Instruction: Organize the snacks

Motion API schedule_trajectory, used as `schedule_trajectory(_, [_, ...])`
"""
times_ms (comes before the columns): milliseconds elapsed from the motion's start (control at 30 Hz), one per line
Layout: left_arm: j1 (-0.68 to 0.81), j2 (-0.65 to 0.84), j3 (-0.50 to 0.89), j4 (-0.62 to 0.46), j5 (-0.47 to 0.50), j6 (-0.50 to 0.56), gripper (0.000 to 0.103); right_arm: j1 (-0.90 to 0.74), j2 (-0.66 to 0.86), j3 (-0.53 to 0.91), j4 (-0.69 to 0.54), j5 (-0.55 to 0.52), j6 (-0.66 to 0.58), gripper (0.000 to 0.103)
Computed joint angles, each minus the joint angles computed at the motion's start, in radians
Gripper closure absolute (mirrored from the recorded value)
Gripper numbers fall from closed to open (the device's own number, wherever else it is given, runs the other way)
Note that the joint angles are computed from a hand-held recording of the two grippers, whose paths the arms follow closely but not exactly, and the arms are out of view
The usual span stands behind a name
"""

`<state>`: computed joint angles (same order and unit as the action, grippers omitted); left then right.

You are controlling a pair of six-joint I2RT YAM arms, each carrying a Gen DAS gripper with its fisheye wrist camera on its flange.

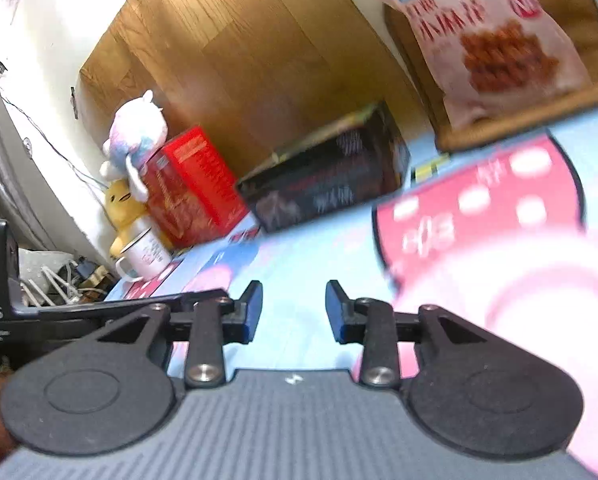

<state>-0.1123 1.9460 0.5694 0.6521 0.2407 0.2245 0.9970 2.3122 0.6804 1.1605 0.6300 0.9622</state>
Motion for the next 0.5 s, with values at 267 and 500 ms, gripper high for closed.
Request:
schedule_trajectory(267, [0.091, -0.060, -0.211, 0.146, 0.019, 0.012, 0.050, 0.188, 0.003, 0.036, -0.161, 0.131, 0.203, 0.052])
schedule_trajectory(500, [0.145, -0.039, -0.312, 0.269, 0.004, 0.040, 0.025, 0.257, 0.015, 0.064, -0.216, 0.171, 0.266, 0.051])
